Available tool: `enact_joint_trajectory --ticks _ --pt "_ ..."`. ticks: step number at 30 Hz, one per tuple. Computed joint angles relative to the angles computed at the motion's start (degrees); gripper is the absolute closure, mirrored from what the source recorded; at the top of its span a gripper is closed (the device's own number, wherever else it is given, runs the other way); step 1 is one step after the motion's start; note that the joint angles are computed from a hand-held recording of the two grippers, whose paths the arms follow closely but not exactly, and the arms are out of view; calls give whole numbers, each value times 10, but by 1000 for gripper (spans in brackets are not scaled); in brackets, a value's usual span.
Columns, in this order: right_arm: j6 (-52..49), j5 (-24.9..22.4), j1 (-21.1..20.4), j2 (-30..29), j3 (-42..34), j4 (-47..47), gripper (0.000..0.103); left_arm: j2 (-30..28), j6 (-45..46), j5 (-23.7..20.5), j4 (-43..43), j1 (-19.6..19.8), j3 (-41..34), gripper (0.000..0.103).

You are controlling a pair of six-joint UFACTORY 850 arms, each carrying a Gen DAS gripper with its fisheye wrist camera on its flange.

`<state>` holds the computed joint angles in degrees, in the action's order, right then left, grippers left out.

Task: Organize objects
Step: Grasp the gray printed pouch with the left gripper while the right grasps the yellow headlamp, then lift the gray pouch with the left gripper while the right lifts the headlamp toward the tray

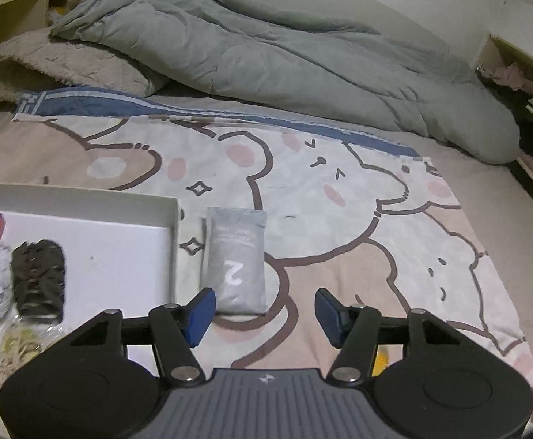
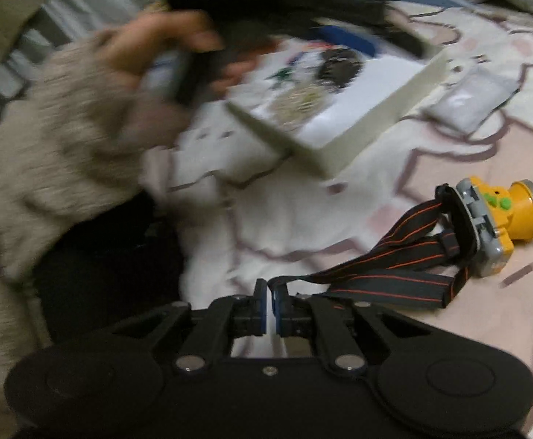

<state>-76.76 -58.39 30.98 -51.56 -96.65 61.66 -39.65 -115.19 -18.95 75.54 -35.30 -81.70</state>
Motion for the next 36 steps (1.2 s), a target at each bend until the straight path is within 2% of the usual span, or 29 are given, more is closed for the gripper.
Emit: enact_joint_trajectory --ticks 3,8,11,13,14,15,16,18,20,23,27,32,34,36 --pt "-34 -39 -6 15 21 -12 99 -39 80 -20 -69 -2 -50 43" --pt "-44 6 -13 40 53 -5 97 -103 218 -68 -184 0 -131 41" --pt "-30 48 -23 50 62 47 82 -141 288 -112 -232 2 -181 38" --pt "14 79 -30 53 61 85 70 -161 313 -139 -245 3 -205 27" --pt "42 96 -32 54 60 100 67 -170 319 -151 -246 4 -215 25" --pt "88 122 -33 54 57 110 57 -178 332 -160 -251 5 -224 25" --pt "129 143 -33 52 54 115 52 -187 351 -166 -262 7 -235 25" --pt "249 182 -30 40 37 96 52 -202 379 -172 -276 11 -254 25" --pt "366 196 -28 21 14 68 53 -213 398 -173 -287 14 -270 25" --pt "460 209 -23 1 -8 57 52 -231 431 -181 -302 17 -295 25" --pt "618 250 0 -20 -51 -102 52 -246 464 -187 -326 22 -313 25" --pt "755 231 12 -51 -93 -200 50 -251 486 -184 -314 21 -316 24" --pt "799 227 17 -62 -106 -228 46 -250 507 -172 -341 25 -315 25" --pt "832 219 19 -75 -122 -241 45 -248 511 -166 -344 25 -311 28"
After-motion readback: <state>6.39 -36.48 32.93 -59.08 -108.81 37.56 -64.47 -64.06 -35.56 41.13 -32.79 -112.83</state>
